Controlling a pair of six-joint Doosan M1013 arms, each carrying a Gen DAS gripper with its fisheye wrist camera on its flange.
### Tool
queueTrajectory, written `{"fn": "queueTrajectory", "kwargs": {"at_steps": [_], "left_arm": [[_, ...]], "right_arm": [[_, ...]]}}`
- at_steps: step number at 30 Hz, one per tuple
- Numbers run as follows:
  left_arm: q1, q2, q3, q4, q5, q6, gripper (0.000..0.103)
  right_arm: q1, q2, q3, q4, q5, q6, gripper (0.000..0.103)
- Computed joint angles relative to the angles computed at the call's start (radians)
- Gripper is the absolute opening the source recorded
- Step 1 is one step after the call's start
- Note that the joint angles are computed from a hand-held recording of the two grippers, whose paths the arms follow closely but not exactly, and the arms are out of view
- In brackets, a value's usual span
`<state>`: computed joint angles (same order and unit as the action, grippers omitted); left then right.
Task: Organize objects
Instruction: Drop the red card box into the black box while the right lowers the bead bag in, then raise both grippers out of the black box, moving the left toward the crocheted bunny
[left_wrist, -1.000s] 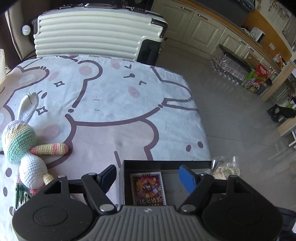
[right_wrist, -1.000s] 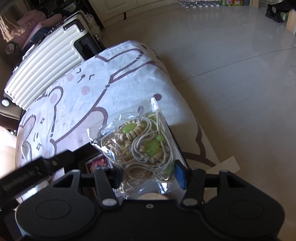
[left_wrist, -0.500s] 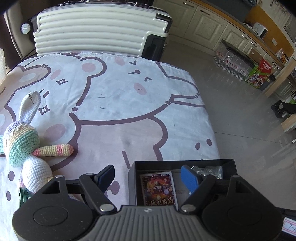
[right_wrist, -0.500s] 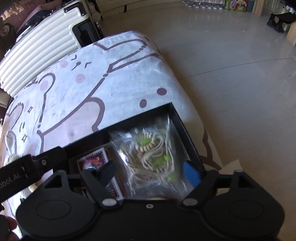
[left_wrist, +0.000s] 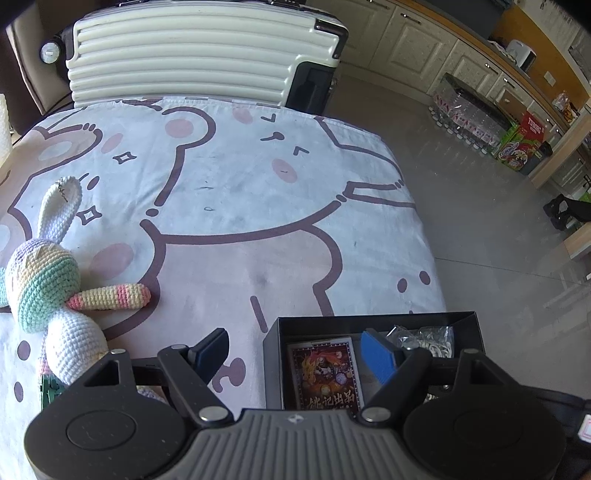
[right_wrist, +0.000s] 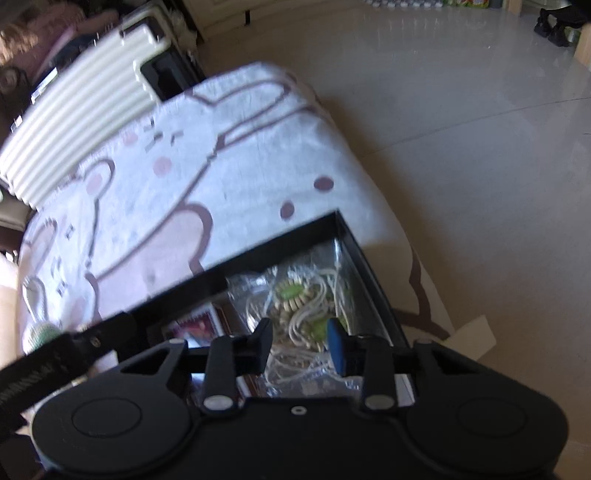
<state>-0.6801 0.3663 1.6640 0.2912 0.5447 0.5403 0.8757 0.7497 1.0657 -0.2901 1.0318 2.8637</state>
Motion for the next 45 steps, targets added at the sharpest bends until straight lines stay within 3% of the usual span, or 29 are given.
{"fn": "queueTrajectory", "kwargs": {"at_steps": [2,14,15,18,21,24,35,45], "left_arm": [[0.0,0.002,-0.002,-0.009,0.001,0.017,0.079],[0.009,0.019,-0.014,-0.03,0.023,0.057,0.079],[0.01,0.02,-0.015,-0.033,0.027,0.06,0.079],[0.01,0.023,-0.019,-0.036,0.04,0.076,0.079],[0.008,0.022,-0.019,-0.019,0.05,0.073,0.079],[0.008,0.018,-0.016,-0.008,0.055,0.062,0.079],[-0.009,-0.001,-0.009,0.054,0.086,0.047,0.079],[-0.029,-0.045,0.022,0.088,0.114,0.014,0.079]], "right_arm": [[0.001,0.013,-0.014,-0.005,0.024,-0.015,0.043],[0.004,0.073,-0.087,0.006,0.086,-0.208,0.053],[0.003,0.074,-0.088,0.013,0.083,-0.224,0.062],[0.006,0.085,-0.106,0.032,0.091,-0.329,0.071],[0.003,0.078,-0.102,0.046,0.087,-0.335,0.065],[-0.012,0.032,-0.034,0.079,-0.01,-0.258,0.052],[0.004,-0.053,0.067,-0.051,-0.089,-0.127,0.053],[0.031,-0.113,0.127,-0.117,-0.093,-0.046,0.054]]}}
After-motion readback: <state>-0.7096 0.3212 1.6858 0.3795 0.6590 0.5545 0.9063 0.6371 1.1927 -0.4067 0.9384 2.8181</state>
